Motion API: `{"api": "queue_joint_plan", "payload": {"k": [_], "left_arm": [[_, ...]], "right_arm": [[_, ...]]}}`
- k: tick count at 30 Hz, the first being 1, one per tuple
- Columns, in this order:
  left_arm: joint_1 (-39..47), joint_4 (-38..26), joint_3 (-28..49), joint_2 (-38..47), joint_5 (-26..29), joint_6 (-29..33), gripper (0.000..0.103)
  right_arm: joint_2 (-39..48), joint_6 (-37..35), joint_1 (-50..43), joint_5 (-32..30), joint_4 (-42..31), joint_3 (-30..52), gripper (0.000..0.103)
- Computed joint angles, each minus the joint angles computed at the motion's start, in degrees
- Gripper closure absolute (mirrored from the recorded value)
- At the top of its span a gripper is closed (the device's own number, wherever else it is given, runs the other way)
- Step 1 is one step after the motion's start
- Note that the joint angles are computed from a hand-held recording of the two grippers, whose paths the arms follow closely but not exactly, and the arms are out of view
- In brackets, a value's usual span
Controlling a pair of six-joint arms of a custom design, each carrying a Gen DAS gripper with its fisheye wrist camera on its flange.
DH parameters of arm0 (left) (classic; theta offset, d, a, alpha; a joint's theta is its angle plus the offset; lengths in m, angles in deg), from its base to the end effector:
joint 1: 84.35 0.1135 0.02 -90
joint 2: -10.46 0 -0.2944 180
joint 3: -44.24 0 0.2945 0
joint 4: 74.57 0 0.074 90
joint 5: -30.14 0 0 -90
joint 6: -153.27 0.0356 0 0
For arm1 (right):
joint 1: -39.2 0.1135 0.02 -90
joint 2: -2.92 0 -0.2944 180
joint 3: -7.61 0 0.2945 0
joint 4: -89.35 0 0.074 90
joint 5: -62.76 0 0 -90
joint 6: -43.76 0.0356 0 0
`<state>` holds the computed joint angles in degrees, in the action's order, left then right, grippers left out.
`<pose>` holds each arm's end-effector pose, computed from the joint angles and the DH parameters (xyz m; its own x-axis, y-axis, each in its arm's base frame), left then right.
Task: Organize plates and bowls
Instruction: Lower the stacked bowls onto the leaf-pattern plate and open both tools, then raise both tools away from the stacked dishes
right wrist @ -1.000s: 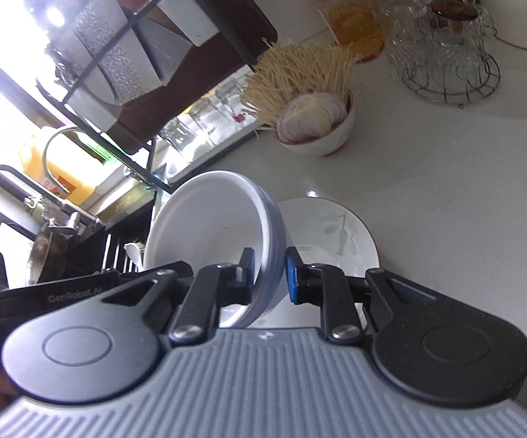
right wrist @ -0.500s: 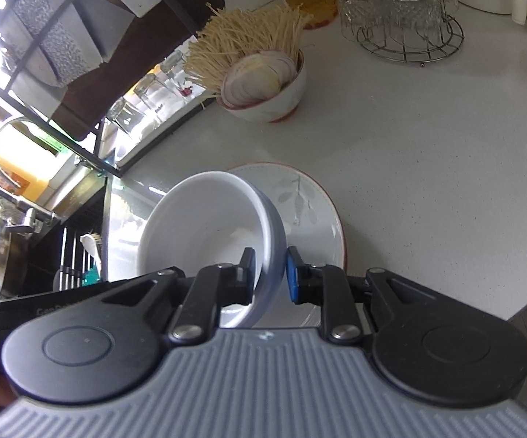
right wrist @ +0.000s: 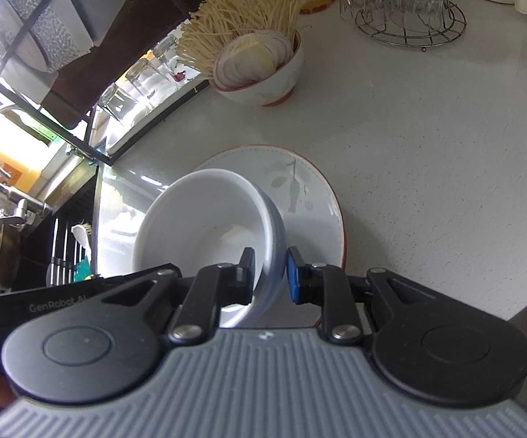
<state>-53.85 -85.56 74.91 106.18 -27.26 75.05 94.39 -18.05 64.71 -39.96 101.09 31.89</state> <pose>0.1809 0.0843 0.0385 -0.8830 -0.3205 -0.3429 -0.1382 0.8757 -0.4626 0.1802 0.0947 0.0468 -0.9069 0.0778 -0.4142 -0.1185 0.8961 0.4277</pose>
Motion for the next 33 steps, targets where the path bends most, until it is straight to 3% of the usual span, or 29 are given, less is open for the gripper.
{"api": "queue_joint_plan", "payload": {"k": [7, 8, 10, 15, 18, 25, 33], "left_arm": [[0.47, -0.48, 0.74, 1.04, 0.24, 0.79, 0.081], [0.6, -0.75, 0.97, 1.32, 0.45, 1.22, 0.079], [0.69, -1.33, 1.37, 1.61, 0.81, 2.21, 0.064], [0.63, -1.72, 1.15, -0.02, 1.0, 3.49, 0.053], [1.23, -2.63, 1.52, -0.51, 1.25, 4.66, 0.051], [2.52, -7.06, 2.25, -4.46, 1.44, 8.95, 0.051], [1.9, -13.34, 0.76, -18.8, -0.2, 8.29, 0.051]], "right_arm": [[0.67, 1.76, 0.97, 0.98, 2.51, -0.62, 0.081], [0.83, 1.94, 0.94, 1.1, 2.99, -0.72, 0.081], [0.92, 2.46, 0.9, 0.98, 3.57, -0.72, 0.081], [1.09, 3.37, 2.03, 2.57, 2.33, 0.28, 0.076], [0.27, 4.65, 2.58, 3.2, 3.44, -0.32, 0.06], [-3.51, 6.35, 3.13, 4.52, 3.8, -1.68, 0.059], [-12.74, 4.81, 2.69, 5.57, -1.69, -2.08, 0.059]]}}
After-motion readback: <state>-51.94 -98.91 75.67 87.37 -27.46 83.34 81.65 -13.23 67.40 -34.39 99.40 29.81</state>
